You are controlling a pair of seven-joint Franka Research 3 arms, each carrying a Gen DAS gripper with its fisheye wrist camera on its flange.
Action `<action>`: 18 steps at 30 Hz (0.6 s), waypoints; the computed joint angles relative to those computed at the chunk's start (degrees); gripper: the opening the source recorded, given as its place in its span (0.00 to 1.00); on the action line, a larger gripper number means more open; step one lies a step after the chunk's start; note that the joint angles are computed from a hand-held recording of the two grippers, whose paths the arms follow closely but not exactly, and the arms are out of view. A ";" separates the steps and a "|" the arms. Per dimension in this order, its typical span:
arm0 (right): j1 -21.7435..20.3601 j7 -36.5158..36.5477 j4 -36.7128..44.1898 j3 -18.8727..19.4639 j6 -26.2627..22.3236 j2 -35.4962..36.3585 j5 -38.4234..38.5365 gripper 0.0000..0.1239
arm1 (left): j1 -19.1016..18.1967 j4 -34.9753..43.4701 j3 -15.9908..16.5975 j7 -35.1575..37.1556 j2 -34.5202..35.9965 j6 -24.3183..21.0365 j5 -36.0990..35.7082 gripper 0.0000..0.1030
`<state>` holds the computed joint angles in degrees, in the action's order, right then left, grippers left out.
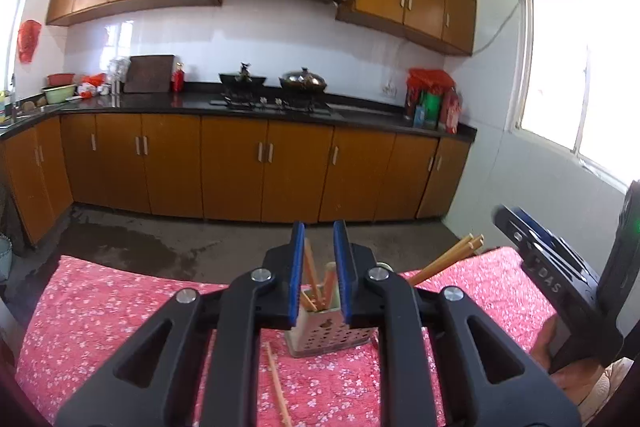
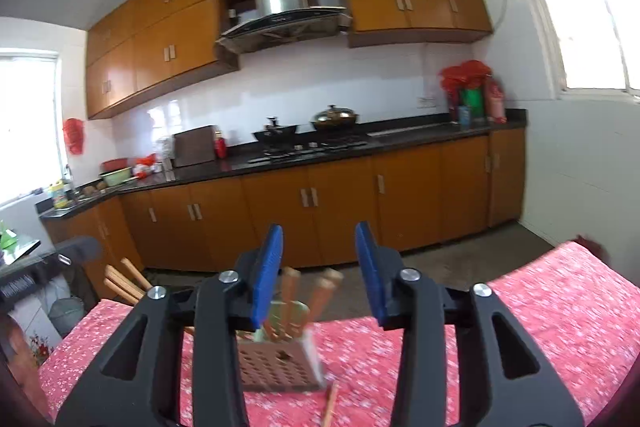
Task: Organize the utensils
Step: 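Open both tools to release the chopsticks into the holder, then move both open tools back down toward the remaining chopsticks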
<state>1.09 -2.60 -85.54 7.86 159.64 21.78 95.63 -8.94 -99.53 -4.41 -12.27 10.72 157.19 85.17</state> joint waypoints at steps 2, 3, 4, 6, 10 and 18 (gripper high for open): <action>0.03 4.49 -1.19 -0.95 0.56 -0.06 -4.22 0.34 | -0.21 -3.53 0.01 -3.40 -2.87 -1.43 2.14 0.22; 0.12 7.61 -2.03 -1.45 0.83 -0.02 -7.45 0.34 | -0.07 -5.59 -0.25 -4.91 -4.36 -2.50 3.00 0.24; 0.35 11.93 -3.16 -2.16 0.95 0.18 -12.09 0.34 | 0.12 -8.59 -0.68 -6.09 -6.31 -4.25 3.18 0.24; 0.87 20.17 -4.82 -3.34 0.09 0.94 -21.60 0.34 | 1.05 -12.42 -1.59 -6.62 -8.31 -6.37 2.08 0.24; 1.11 32.25 -9.24 -5.07 -6.55 1.96 -36.19 0.30 | 3.02 -18.22 -2.56 -1.84 -8.06 -8.02 -6.58 0.24; 0.58 32.61 -19.27 -2.15 -12.09 -0.17 -45.33 0.21 | 2.90 -21.70 -2.29 3.15 -2.46 -1.33 -15.85 0.24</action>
<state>1.67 30.01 -104.82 5.71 147.55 21.62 50.31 -6.03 -121.23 -6.70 -9.11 8.26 155.85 69.33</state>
